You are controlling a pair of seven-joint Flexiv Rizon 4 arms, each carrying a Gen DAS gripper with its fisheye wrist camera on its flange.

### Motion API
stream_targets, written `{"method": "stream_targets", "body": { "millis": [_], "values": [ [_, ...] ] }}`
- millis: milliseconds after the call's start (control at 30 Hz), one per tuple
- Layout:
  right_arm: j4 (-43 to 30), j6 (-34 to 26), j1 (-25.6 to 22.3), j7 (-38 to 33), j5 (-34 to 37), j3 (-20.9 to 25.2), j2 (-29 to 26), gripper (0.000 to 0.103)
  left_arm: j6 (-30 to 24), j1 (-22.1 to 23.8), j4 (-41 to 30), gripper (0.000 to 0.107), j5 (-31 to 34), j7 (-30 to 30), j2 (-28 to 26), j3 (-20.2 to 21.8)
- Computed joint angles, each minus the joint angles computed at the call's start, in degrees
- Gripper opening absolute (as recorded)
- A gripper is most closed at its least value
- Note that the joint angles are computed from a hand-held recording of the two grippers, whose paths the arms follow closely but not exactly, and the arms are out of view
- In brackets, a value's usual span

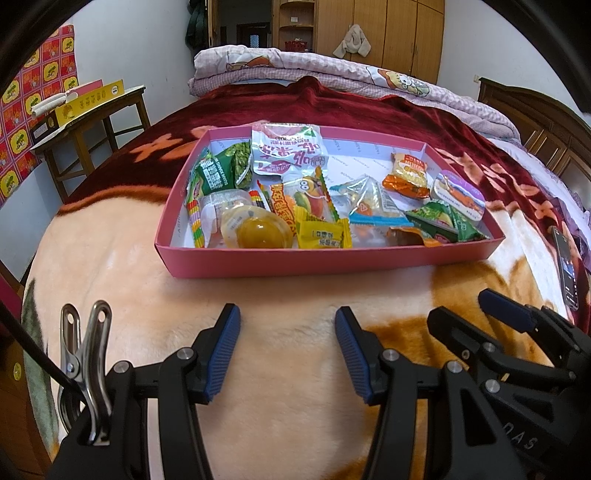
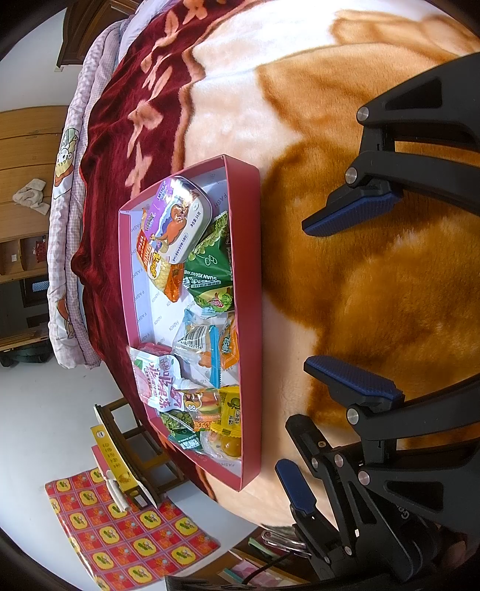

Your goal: Organize snacks

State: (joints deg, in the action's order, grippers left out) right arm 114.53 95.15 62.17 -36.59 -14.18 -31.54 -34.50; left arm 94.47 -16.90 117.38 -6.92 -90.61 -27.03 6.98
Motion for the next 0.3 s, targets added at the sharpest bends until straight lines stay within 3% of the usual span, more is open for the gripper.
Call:
{"method": "stream_targets", "body": {
  "millis": [300],
  "values": [
    [0.02, 0.71, -0.26, -0.23, 0.57, 0.31, -0.23, 0.069, -0.64, -1.62, -1.30, 0.057, 0.81, -0.47, -0.76, 2.38]
  ]
}}
